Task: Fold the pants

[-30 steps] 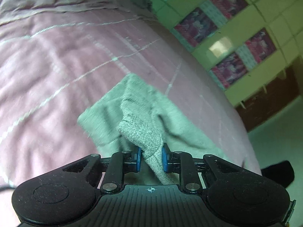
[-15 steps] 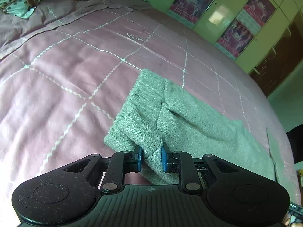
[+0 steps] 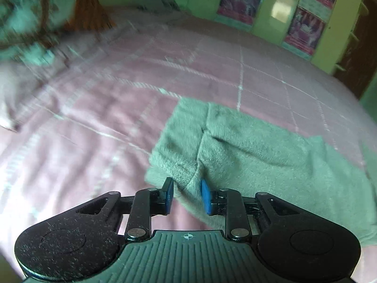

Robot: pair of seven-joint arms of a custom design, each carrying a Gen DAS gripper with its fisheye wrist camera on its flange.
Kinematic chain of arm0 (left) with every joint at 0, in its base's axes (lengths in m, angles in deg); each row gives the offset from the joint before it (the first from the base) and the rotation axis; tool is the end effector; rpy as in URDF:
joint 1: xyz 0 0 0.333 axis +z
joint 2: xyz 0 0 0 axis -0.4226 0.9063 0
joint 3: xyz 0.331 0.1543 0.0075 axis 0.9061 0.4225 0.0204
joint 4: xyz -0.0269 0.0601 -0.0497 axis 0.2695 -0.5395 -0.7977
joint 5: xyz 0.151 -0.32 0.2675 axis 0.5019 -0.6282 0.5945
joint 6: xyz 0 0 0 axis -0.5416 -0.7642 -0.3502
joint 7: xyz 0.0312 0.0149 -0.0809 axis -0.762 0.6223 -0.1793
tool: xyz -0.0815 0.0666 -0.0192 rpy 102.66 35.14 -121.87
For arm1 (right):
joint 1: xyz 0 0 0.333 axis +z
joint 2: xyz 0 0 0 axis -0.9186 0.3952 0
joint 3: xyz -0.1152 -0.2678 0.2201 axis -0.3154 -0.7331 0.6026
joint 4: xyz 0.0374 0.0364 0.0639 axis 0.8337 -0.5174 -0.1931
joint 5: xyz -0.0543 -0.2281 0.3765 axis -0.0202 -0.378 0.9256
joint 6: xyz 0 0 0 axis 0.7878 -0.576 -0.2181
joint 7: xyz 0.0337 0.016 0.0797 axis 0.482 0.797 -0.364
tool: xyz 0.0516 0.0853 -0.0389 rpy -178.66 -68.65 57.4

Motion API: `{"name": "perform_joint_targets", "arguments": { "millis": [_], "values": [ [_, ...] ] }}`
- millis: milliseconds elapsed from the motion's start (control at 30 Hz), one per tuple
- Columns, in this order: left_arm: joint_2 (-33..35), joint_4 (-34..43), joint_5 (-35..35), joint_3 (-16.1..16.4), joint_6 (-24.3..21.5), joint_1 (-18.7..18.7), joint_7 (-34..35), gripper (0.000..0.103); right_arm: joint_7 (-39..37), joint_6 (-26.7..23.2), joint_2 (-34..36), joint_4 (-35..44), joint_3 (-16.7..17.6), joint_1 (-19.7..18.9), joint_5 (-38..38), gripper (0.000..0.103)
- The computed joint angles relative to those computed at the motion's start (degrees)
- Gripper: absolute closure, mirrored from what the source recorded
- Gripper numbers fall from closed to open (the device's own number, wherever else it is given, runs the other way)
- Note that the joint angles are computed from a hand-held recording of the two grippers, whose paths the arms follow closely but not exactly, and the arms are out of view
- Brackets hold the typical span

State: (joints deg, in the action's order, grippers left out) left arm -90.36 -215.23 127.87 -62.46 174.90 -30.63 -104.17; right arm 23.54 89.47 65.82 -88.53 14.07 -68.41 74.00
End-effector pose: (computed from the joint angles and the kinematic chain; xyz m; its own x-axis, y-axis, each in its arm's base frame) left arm 0.5156 -0.1538 0.3534 0.6673 -0.7305 0.1455 -0.4680 -0.5632 -0.6810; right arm 0.6304 -0.0146 0.3291 0.5025 -0.7744 -0.3846 -0.7666 -0.1933 -0.6124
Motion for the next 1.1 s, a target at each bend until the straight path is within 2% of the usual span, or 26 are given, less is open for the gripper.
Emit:
{"name": "perform_joint_targets", "arguments": {
  "millis": [33, 67, 100, 167, 233, 267, 300, 333, 367, 400, 433, 467, 500, 533, 567, 633, 667, 733, 800, 867, 933, 1000, 1100],
  "values": [
    [-0.5, 0.2, 0.1, -0.8, -3.0, -0.7, -0.6, 0.058, -3.2, 1.2, -1.2, -0.8, 0.2, -0.5, 3.2, 0.065],
    [-1.0, 0.3, 0.3, -1.3, -4.4, -1.2, -1.3, 0.041, -5.9, 1.9, -2.0, -1.0, 0.2, -0.8, 6.1, 0.056],
    [-1.3, 0.6, 1.4, -1.6, -5.0, -1.5, -2.7, 0.034, -7.5, 2.6, -1.9, -0.4, 0.0, -0.8, 7.7, 0.054],
    [-0.9, 1.6, 2.5, -1.7, -4.4, -1.8, -3.9, 0.033, -7.6, 5.8, -0.9, 2.1, 0.1, 0.1, 8.1, 0.053],
    [2.0, 4.5, -2.5, -1.7, -6.1, -2.3, 2.6, 0.033, -6.4, 9.9, 1.2, 5.3, 0.6, 1.3, 7.8, 0.051],
    [4.3, 6.7, -6.6, -1.8, -8.7, -2.8, 6.9, 0.033, -3.7, 12.5, 2.6, 7.3, 0.7, 2.3, 5.2, 0.043],
    [6.6, 8.4, -10.0, -1.5, -9.1, -2.9, 10.5, 0.033, 0.3, 15.3, 4.2, 9.0, 0.5, 3.8, -0.1, 0.038],
    [8.7, 9.5, -13.8, -1.0, -7.5, -2.6, 13.8, 0.033, 4.7, 18.0, 5.9, 10.4, -0.1, 5.4, -6.6, 0.034],
    [10.6, 10.3, -16.0, -0.6, -6.4, -2.6, 15.2, 0.032, 9.3, 19.7, 7.5, 11.4, -1.2, 7.3, -13.8, 0.034],
    [11.6, 10.6, -14.7, -0.1, -6.3, -3.4, 12.8, 0.025, 12.7, 20.7, 8.9, 11.9, -2.7, 9.2, -20.4, 0.034],
    [12.0, 10.6, -13.4, 0.5, -6.5, -4.1, 10.9, 0.023, 14.4, 22.4, 9.9, 11.8, -3.7, 10.9, -25.5, 0.037],
    [11.8, 10.1, -13.1, 0.9, -6.1, -4.3, 9.8, 0.021, 14.3, 25.2, 10.6, 11.1, -4.2, 11.9, -29.1, 0.054],
    [11.2, 9.2, -13.0, 1.2, -4.8, -4.2, 8.3, 0.021, 12.7, 26.6, 10.5, 10.1, -3.2, 10.9, -30.4, 0.072],
    [10.7, 8.5, -12.8, 1.4, -3.8, -4.2, 7.5, 0.021, 10.0, 24.8, 9.7, 9.5, -0.9, 7.9, -28.8, 0.097],
    [10.4, 8.3, -12.9, 1.4, -3.8, -4.3, 7.6, 0.021, 8.6, 21.4, 8.7, 9.2, 1.1, 4.7, -26.9, 0.099],
    [9.4, 7.6, -13.1, 1.1, -4.9, -4.7, 8.5, 0.021, -0.2, 21.8, 6.0, 6.5, 5.1, -0.6, -19.0, 0.099],
    [9.1, 7.5, -13.2, 0.8, -5.6, -4.9, 9.0, 0.021, -3.1, 20.8, 4.5, 5.2, 5.6, -2.2, -15.6, 0.100],
    [8.9, 7.0, -12.6, 0.8, -5.3, -4.9, 9.2, 0.021, -6.4, 18.8, 1.7, 2.2, 4.5, -3.5, -11.7, 0.099],
    [9.2, 6.8, -11.9, 1.1, -4.1, -4.5, 9.1, 0.021, -9.5, 19.1, 1.7, 0.2, 2.9, -3.3, -10.1, 0.095],
    [9.6, 7.3, -12.8, 1.1, -4.5, -4.4, 10.5, 0.020, -12.9, 19.8, 2.5, 0.3, 2.8, -3.4, -7.3, 0.075],
    [10.1, 8.0, -13.2, 1.0, -5.4, -4.5, 11.7, 0.020, -15.5, 19.1, 1.3, 0.8, 3.0, -3.8, -2.7, 0.064],
    [10.4, 8.3, -13.2, 1.1, -5.6, -4.6, 11.7, 0.017, -19.3, 16.4, 0.7, 2.4, 3.0, -4.0, 1.9, 0.064],
    [10.5, 8.2, -13.3, 1.3, -5.3, -4.5, 10.9, 0.016, -13.6, 21.0, 4.1, 5.9, 1.3, 0.1, -5.6, 0.064]
  ]
}}
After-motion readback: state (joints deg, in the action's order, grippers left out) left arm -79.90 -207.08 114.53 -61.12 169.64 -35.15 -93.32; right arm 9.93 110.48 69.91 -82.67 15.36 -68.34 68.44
